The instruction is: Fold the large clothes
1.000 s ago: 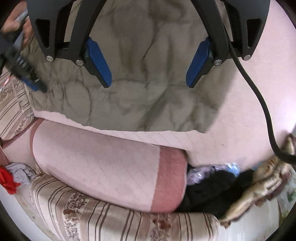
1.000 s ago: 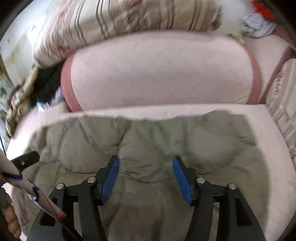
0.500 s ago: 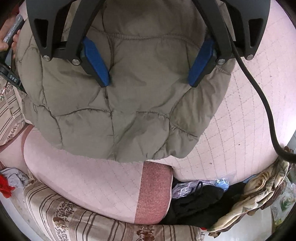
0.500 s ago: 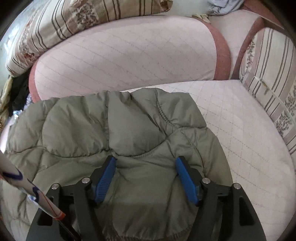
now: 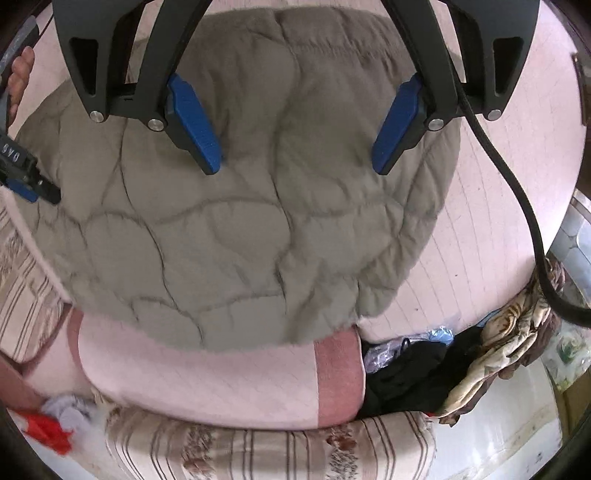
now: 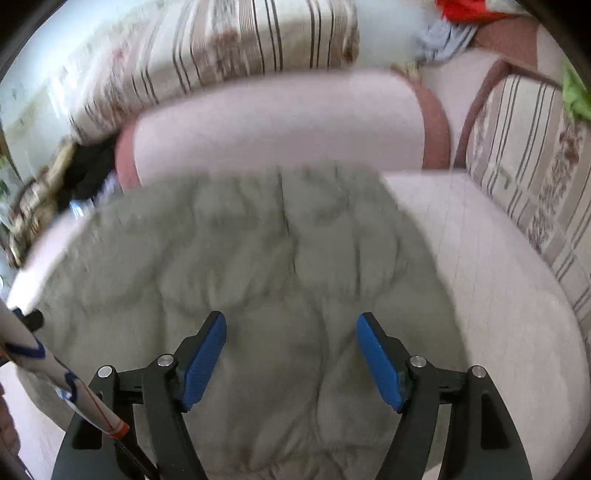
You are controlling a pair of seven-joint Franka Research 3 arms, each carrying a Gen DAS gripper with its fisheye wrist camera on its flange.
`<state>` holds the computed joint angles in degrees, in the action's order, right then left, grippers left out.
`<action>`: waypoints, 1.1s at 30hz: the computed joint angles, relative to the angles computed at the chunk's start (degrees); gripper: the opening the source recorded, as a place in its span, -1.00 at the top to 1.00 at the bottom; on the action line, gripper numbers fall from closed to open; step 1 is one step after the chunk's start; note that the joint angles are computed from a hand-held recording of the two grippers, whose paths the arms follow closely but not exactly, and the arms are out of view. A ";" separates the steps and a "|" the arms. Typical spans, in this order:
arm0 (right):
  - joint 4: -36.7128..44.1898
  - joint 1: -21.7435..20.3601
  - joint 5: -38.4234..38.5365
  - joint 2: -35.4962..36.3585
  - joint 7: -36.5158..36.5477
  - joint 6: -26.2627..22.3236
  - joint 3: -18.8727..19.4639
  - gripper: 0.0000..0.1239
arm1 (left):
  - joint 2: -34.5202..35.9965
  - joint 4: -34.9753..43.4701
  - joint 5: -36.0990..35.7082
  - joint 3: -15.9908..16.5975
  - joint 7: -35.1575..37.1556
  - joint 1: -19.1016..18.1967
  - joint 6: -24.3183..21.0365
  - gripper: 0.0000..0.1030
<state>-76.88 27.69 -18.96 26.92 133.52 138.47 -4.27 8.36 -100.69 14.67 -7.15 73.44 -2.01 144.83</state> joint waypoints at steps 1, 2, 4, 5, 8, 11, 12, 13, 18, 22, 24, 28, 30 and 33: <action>-1.92 0.28 -0.42 -1.21 1.28 1.08 -0.32 -0.24 | -1.24 -1.35 0.37 -0.03 -0.40 -0.11 0.76 -0.60; -4.77 0.65 -1.02 -3.39 3.03 2.56 -0.57 -0.24 | -3.26 -3.54 0.20 -0.17 -0.41 -0.12 2.17 -0.60; -11.47 0.48 -1.27 -8.40 5.86 6.38 -0.04 -0.24 | -7.78 -8.48 0.91 -0.22 -2.11 -0.31 5.24 -0.60; -14.31 0.27 -1.47 -10.53 6.89 7.66 0.43 -0.24 | -9.85 -10.70 1.52 -0.27 -3.16 -0.40 6.36 -0.60; -24.05 -0.38 -3.98 -17.87 10.77 10.32 2.01 -0.24 | -15.98 -17.31 5.02 -0.82 -7.02 -0.32 8.52 -0.60; -32.27 -1.16 -7.67 -24.34 15.02 8.78 4.07 -0.24 | -20.87 -21.76 7.20 -1.71 -9.50 -0.56 7.30 -0.60; -34.49 -1.49 -8.47 -26.13 16.26 8.24 4.99 -0.24 | -22.50 -23.16 6.85 -1.74 -9.77 -0.87 6.91 -0.60; -36.82 -1.95 -8.95 -28.08 17.39 8.01 5.88 -0.24 | -24.02 -24.38 5.93 -1.57 -9.67 -1.33 6.52 -0.60; -46.33 -4.55 -6.23 -35.75 20.91 9.94 9.66 -0.25 | -29.94 -28.66 1.87 -1.14 -10.06 -3.07 3.79 -0.60; -49.09 -7.29 -6.07 -38.27 23.01 9.36 13.00 -0.25 | -33.21 -30.75 -0.12 -1.27 -10.93 -4.04 0.65 -0.60; -49.39 -8.54 -5.43 -38.96 23.00 9.21 14.44 -0.26 | -35.36 -32.20 -0.31 -1.55 -11.48 -4.37 0.16 -0.60; -50.34 -10.68 -7.71 -41.12 24.73 7.71 17.84 -0.26 | -39.22 -34.68 2.50 -3.36 -13.78 -3.75 -0.35 -0.60; -50.49 -11.07 -8.51 -41.60 25.11 6.70 18.87 -0.26 | -40.85 -35.58 4.69 -4.71 -15.60 -3.10 -0.93 -0.60; -50.82 -11.11 -8.79 -42.17 25.10 5.23 19.71 -0.26 | -42.48 -36.40 6.89 -5.56 -17.18 -3.13 -1.59 -0.60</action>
<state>-127.70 16.58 -27.75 -15.25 158.61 143.70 15.44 -34.12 -137.09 21.57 -12.71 56.26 -5.15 143.24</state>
